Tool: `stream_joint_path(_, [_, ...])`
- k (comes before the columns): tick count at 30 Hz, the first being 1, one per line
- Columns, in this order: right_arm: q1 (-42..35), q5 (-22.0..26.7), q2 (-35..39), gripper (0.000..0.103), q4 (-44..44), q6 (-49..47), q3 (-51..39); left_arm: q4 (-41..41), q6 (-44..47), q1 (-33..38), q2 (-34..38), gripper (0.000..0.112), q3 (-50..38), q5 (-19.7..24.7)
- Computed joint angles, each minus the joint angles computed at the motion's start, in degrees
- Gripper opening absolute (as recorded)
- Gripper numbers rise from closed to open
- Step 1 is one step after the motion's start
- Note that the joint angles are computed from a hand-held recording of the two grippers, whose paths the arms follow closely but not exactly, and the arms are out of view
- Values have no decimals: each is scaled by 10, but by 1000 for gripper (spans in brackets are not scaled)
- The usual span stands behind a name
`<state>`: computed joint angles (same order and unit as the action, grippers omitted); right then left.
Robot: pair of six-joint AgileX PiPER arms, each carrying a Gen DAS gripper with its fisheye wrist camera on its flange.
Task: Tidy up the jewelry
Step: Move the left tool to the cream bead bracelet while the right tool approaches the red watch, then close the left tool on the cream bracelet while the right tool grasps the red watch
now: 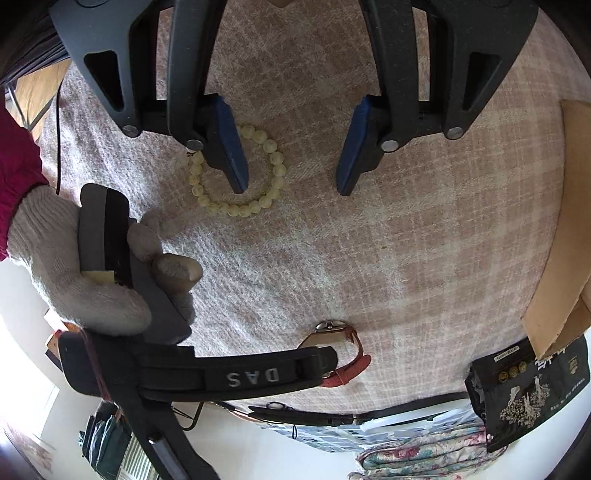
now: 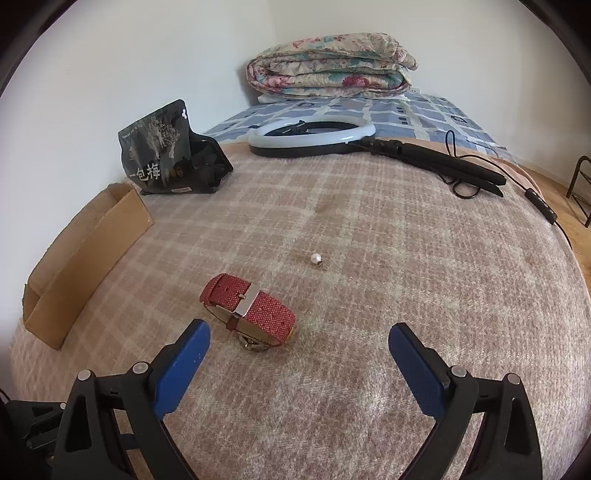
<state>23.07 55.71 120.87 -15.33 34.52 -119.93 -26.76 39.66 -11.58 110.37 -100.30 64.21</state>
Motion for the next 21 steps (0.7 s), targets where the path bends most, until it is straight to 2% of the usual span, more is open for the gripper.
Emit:
stream_joint_path(4, [-4, -8, 14, 97, 1, -5, -12, 2, -5, -5, 5, 40, 7, -21])
stream_joint_path(9, [-4, 7, 40, 90, -3, -15, -48, 3, 17, -15, -12, 37, 47, -67])
stream_joint_path(13, [-7, 3, 44, 81, 9, -25, -50, -2, 25, -14, -12, 23, 51, -74])
stream_joint_path(16, [-9, -5, 39, 70, 16, -29, -39, -3, 23, -11, -10, 16, 46, -70])
stream_joint_path(18, [-13, -17, 33, 55, 30, -34, -27, -4, 23, -9, -9, 10, 43, -66])
stream_joint_path(19, [-15, -22, 31, 51, 37, -37, -22, -3, 22, -10, -8, 8, 42, -66])
stream_joint_path(21, [-17, -26, 29, 39, 43, -40, -17, -4, 20, -9, -8, 7, 40, -64])
